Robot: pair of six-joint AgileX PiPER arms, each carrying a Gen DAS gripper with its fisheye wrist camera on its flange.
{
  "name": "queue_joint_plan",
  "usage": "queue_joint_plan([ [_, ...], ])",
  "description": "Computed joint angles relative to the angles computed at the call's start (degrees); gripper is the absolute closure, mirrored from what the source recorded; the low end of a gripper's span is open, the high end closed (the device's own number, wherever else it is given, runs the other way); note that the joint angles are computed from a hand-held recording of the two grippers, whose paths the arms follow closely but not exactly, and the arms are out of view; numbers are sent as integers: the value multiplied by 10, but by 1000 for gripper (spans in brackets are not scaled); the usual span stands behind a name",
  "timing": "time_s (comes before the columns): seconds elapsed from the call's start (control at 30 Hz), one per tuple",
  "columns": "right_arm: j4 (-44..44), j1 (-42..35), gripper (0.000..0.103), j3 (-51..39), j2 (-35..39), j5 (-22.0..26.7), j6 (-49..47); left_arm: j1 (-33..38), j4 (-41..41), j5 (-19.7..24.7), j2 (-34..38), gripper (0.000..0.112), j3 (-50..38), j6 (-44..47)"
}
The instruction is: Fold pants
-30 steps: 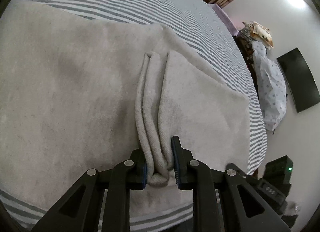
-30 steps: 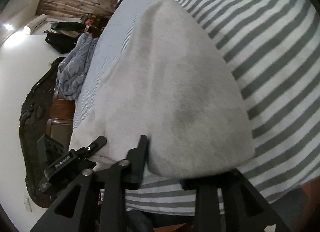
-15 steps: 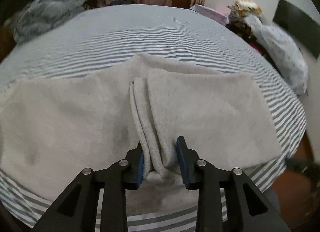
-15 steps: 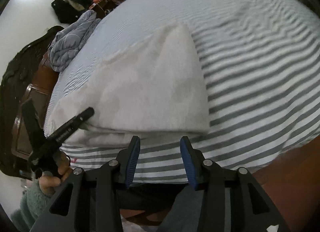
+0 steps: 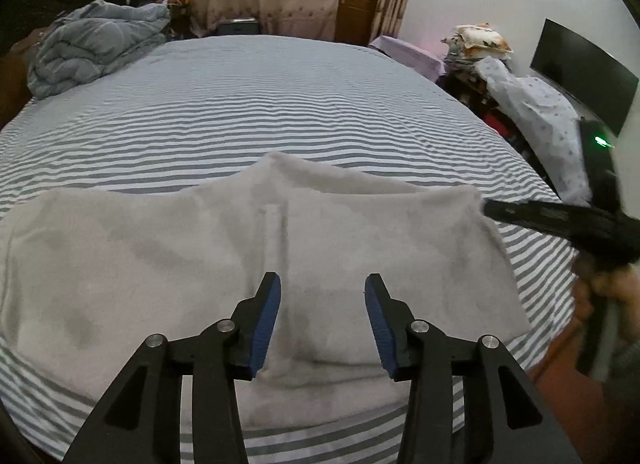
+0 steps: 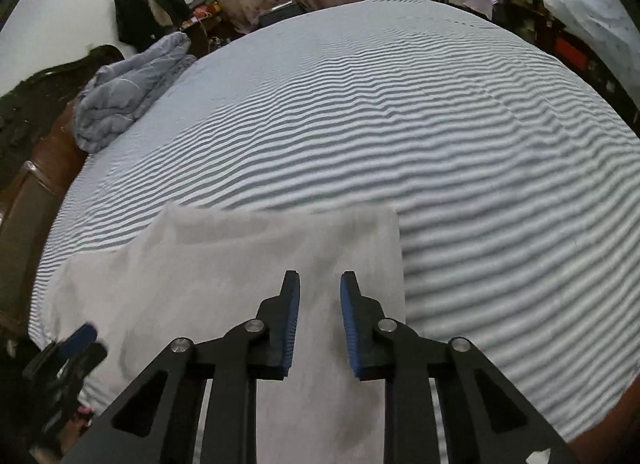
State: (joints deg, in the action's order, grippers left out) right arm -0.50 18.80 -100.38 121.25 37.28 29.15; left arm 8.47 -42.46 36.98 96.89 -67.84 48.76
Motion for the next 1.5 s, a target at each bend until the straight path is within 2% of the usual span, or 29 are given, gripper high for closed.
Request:
queue_joint_plan([
  [0.13, -6, -11, 85, -110, 76, 61, -6, -17, 28, -1, 35, 67, -20, -34],
  [0.27, 8, -21, 88, -166, 128, 100, -27, -43, 124, -19, 72, 67, -29, -122],
  [0.37, 10, -19, 88, -164, 129, 97, -35, -36, 95, -31, 75, 67, -16, -92],
  [0.53, 44, -13, 89, -58, 67, 63, -67, -46, 113, -52, 74, 67, -6, -98],
  [0.67, 28, 14, 89, 97, -28, -4, -54, -42, 97, -52, 75, 67, -4, -86],
  [0.77, 36, 31, 89, 184, -84, -29, -47, -37, 90, -46, 78, 67, -9, -83],
  [0.87, -5, 54, 89, 234, -115, -39, -11, -32, 84, -41, 81, 67, -13, -81],
  [0.97, -7, 62, 88, 257, -116, -43, 0, -30, 88, -39, 82, 67, -15, -89],
  [1.03, -12, 65, 88, 252, -102, -45, 4, -26, 87, -28, 84, 67, -23, -91],
  [1.13, -5, 61, 88, 230, -88, -31, -3, 0, 64, 13, 79, 67, -33, -85],
  [1.23, -2, 61, 85, 203, -76, -9, -9, 54, 23, 65, 64, 66, -42, -62],
  [1.3, 24, 57, 71, 192, -74, -7, -24, 104, -10, 106, 55, 61, -49, -40],
  [1.4, 44, 54, 57, 186, -85, 0, -22, 194, -60, 162, 44, 51, -55, -3],
  [1.5, 24, 63, 48, 188, -103, -3, 10, 278, -78, 176, 40, 43, -56, 15],
])
